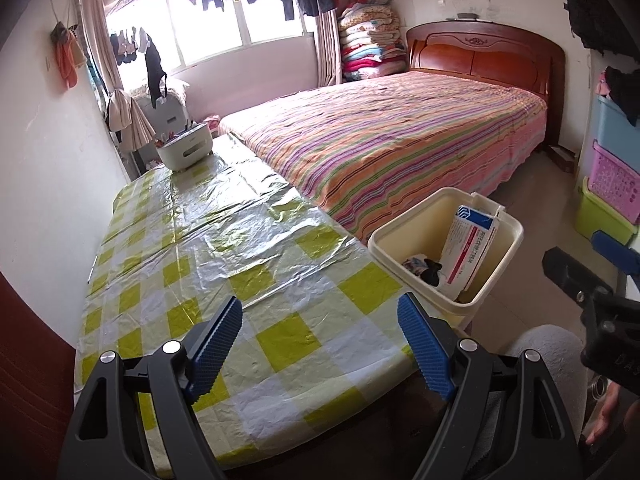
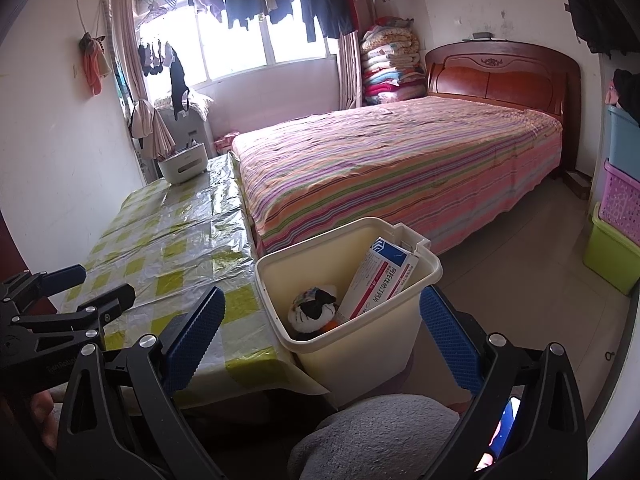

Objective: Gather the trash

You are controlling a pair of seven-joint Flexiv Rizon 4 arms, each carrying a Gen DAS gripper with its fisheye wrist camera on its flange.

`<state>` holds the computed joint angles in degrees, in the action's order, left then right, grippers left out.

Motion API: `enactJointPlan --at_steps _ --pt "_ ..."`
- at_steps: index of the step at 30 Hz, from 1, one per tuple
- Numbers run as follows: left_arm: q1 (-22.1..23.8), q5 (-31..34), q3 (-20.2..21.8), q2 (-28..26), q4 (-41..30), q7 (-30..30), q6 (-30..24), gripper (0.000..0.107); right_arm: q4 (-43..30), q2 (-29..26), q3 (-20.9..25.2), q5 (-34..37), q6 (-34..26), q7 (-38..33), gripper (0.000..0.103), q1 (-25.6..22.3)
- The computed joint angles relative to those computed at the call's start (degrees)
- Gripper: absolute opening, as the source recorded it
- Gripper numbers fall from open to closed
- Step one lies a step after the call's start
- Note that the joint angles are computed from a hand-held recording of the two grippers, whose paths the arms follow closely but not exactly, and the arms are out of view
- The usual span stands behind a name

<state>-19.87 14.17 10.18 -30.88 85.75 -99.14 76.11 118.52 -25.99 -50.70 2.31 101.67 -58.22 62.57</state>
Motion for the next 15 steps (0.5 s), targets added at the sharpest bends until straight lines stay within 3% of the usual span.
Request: enactJointPlan --at_steps 15 --pt "-1.22 1.36 0.57 -0.32 -1.56 -0.01 1.38 0.078 0.91 0.86 -2.56 0.06 -0.34 0.09 0.096 1.63"
